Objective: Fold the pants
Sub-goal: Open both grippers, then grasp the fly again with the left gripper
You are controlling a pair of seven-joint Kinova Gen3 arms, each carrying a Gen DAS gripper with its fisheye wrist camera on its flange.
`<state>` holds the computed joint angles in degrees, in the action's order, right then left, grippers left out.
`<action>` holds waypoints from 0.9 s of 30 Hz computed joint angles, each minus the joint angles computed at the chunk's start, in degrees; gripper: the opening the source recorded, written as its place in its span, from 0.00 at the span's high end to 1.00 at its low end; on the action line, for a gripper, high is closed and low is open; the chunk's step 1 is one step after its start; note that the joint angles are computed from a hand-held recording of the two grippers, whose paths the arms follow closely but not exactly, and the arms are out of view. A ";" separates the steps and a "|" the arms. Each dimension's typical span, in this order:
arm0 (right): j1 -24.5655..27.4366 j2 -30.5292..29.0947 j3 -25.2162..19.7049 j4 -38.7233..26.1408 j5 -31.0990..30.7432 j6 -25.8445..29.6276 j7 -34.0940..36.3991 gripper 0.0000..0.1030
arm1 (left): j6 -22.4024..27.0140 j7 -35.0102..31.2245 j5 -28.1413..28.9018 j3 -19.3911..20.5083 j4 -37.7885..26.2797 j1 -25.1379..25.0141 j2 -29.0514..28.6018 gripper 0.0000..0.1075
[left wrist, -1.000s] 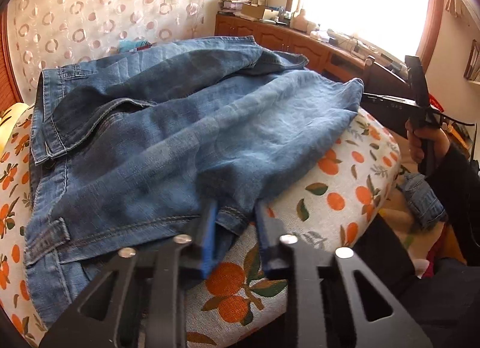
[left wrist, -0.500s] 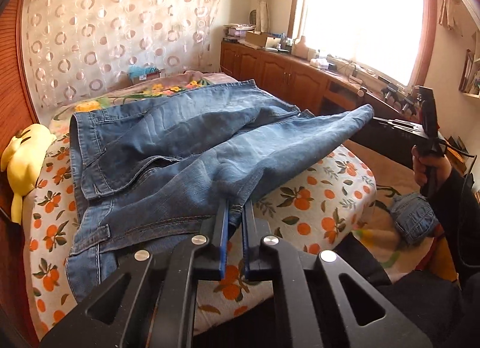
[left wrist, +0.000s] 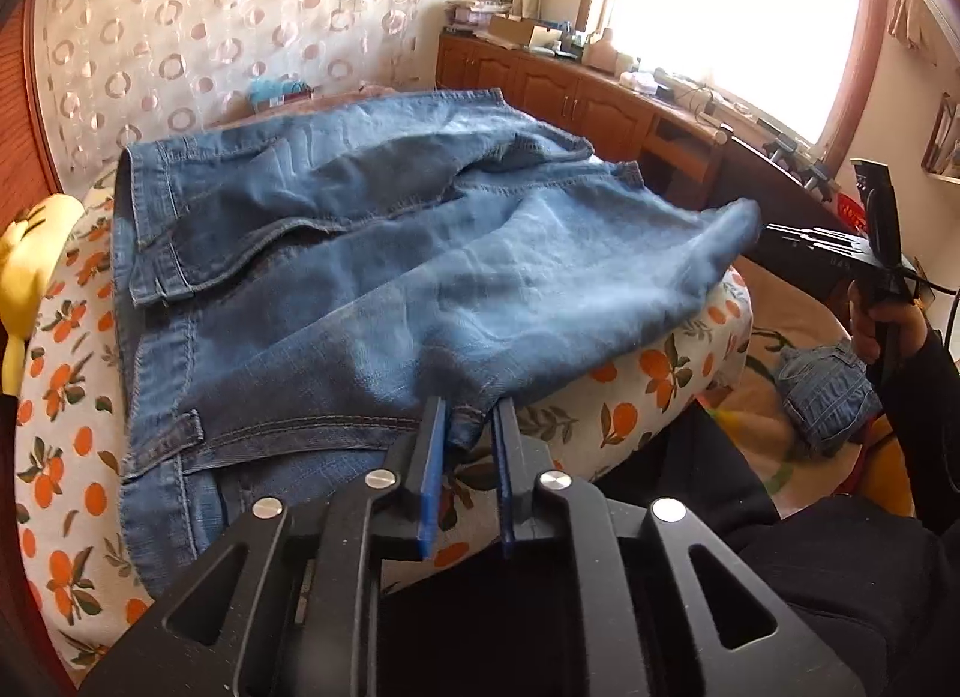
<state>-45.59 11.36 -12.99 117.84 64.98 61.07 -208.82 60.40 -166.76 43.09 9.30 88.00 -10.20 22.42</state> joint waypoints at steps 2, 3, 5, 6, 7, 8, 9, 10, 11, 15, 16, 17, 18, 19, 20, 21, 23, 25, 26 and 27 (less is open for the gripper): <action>-1.09 -0.25 -0.47 -0.91 -0.19 2.57 0.54 0.86 | 0.41 -1.17 1.11 0.20 0.24 -0.85 -0.48 0.76; -1.61 -0.19 -0.68 -1.79 -0.46 4.19 0.94 0.85 | 0.34 -1.83 1.75 0.19 0.60 -1.19 -0.71 0.71; -2.54 -0.07 -0.93 -2.62 -0.01 6.43 0.30 0.79 | 0.99 -2.33 2.65 0.03 0.36 -1.68 -0.84 0.64; -2.58 0.27 -0.84 -2.51 0.78 6.20 -0.40 0.77 | 1.09 -2.61 3.30 -0.07 0.16 -2.00 -0.79 0.57; -2.36 0.75 -0.66 -2.91 1.36 5.77 -0.31 0.74 | 0.85 -2.82 3.87 -0.20 0.12 -2.18 -0.76 0.56; -2.22 1.35 -0.46 -2.95 2.12 5.15 -0.67 0.72 | 0.45 -2.81 4.16 -0.39 -0.05 -2.22 -0.65 0.56; -1.98 1.79 -0.18 -2.84 2.79 4.40 -0.99 0.70 | -0.26 -2.15 4.13 -0.73 -0.60 -2.07 -0.29 0.56; -1.48 2.41 0.26 -3.33 3.27 3.56 -0.74 0.67 | -0.73 -1.47 3.99 -0.91 -1.17 -1.98 0.16 0.56; -0.76 3.08 0.83 -3.88 3.98 2.25 -0.32 0.65 | -1.48 -0.25 3.55 -1.21 -2.18 -1.75 0.87 0.56; 2.00 5.52 3.16 -5.26 7.79 -3.29 -0.14 0.59 | -4.94 3.41 1.42 -1.42 -5.57 -1.65 3.40 0.56; 2.91 5.97 3.82 -5.37 8.67 -5.05 -0.25 0.57 | -5.80 4.21 0.70 -1.28 -6.38 -1.65 4.05 0.56; 3.73 6.74 4.40 -6.12 9.33 -6.56 0.05 0.54 | -6.57 4.93 0.08 -1.10 -7.21 -1.78 4.77 0.56; 4.68 7.22 5.00 -6.63 9.72 -8.23 0.56 0.54 | -7.20 6.32 -0.97 -1.14 -8.74 -1.63 5.95 0.56; 5.65 7.76 5.48 -7.45 9.58 -9.94 1.53 0.54 | -7.70 7.53 -2.01 -1.01 -9.93 -1.54 6.84 0.56; 6.47 8.86 6.03 -8.85 8.88 -11.06 2.94 0.54 | -8.61 8.93 -3.12 -0.99 -11.35 -1.28 7.95 0.56; 6.80 9.75 6.62 -10.04 8.25 -11.51 4.31 0.54 | -9.12 9.99 -4.11 -0.81 -12.66 -1.27 8.96 0.56; 7.47 11.03 7.95 -11.57 7.70 -13.09 6.23 0.54 | -9.29 12.73 -6.23 -0.44 -15.73 -0.94 11.17 0.56; 8.16 12.01 9.23 -12.69 6.74 -14.60 7.22 0.54 | -8.39 16.02 -8.59 -0.17 -19.73 -0.34 13.89 0.56; 8.47 12.72 9.74 -13.72 5.92 -15.15 8.27 0.54 | -8.26 17.39 -9.79 -0.01 -21.28 0.04 14.94 0.56; 8.63 13.09 10.26 -14.46 4.97 -15.38 9.42 0.54 | -8.35 18.68 -10.99 0.11 -22.67 0.48 15.93 0.56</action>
<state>-36.97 24.45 -2.72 103.38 69.95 45.69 -199.40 52.05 -148.08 32.10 9.42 65.34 -9.72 38.35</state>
